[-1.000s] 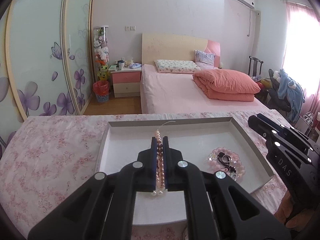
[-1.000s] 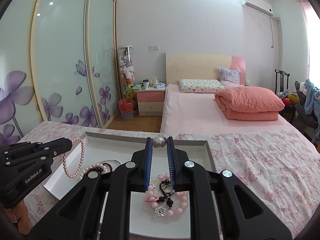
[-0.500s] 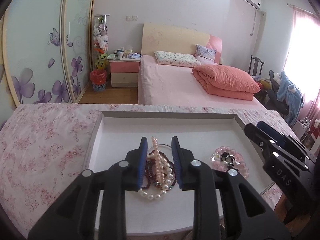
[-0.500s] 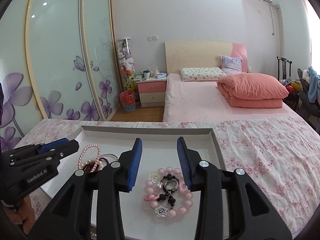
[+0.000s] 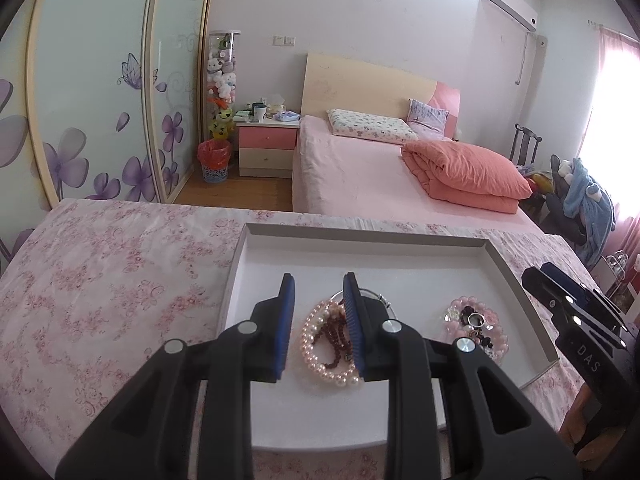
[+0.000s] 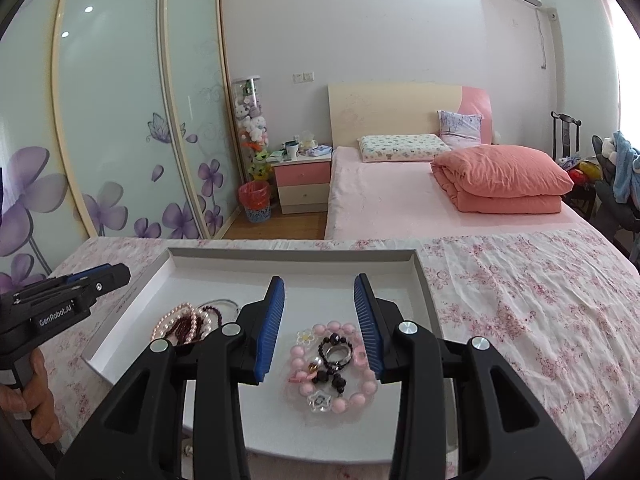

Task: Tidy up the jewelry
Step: 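Carry the earring and pink pearl bracelet into the tray and open both tools, then grasp the silver bangle with pearl ends with the right tool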

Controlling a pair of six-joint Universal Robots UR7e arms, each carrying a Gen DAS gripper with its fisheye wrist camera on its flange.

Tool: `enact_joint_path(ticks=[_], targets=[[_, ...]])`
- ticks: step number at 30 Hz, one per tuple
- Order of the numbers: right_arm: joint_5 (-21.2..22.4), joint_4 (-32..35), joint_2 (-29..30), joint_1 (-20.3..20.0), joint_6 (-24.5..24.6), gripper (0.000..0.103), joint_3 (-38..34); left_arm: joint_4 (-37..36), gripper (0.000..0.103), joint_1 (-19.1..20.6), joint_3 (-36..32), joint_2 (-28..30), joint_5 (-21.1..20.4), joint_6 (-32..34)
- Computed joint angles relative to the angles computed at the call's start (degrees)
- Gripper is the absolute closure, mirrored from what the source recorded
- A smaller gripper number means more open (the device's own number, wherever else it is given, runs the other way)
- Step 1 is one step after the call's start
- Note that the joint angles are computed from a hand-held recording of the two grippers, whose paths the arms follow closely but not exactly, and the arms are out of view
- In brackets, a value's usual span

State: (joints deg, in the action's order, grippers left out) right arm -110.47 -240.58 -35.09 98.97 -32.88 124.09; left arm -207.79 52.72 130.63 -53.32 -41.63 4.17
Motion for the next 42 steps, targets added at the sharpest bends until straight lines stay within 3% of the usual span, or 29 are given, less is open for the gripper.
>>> enact_joint_path(ticks=[12, 15, 23, 29, 33, 37, 39, 40, 42], targets=[[-1.4, 4.8, -0.6, 1.2, 2.6, 0.063, 8.0, -3.3, 0.068, -1.5, 9.4, -5.4, 5.1, -2.2], [-2.2, 7.0, -0.4, 2.0, 4.0, 0.057, 9.4, -2.3, 0.068, -1.2, 12.0, -7.4, 5.5, -4.0], [-6.3, 14.5, 1.3, 4.3, 7.6, 0.025, 9.6, -4.3, 0.063, -0.9, 14.6, -8.9, 7.0, -5.0], [-11.7, 18.5, 3.6, 6.1, 9.2, 0.02, 6.1, -4.4, 0.063, -0.4, 14.7, -9.1, 6.7, -5.2], [-14.9, 19.6, 5.0, 7.2, 9.3, 0.018, 3.9, -4.0, 0.063, -0.3, 14.7, -8.9, 6.6, -5.4], [-15.4, 20.4, 5.4, 7.7, 9.8, 0.018, 3.2, -4.0, 0.063, -0.2, 14.6, -8.7, 6.6, -5.3], [-15.1, 19.7, 5.6, 7.7, 9.6, 0.023, 3.3, -4.0, 0.063, -0.2, 14.6, -8.6, 6.6, -5.2], [-14.9, 19.1, 5.5, 7.6, 9.4, 0.032, 3.6, -3.9, 0.063, -0.2, 14.5, -8.5, 6.6, -5.2], [-14.6, 19.2, 5.0, 7.5, 9.3, 0.035, 4.0, -3.7, 0.063, -0.2, 14.5, -8.4, 6.7, -5.4]])
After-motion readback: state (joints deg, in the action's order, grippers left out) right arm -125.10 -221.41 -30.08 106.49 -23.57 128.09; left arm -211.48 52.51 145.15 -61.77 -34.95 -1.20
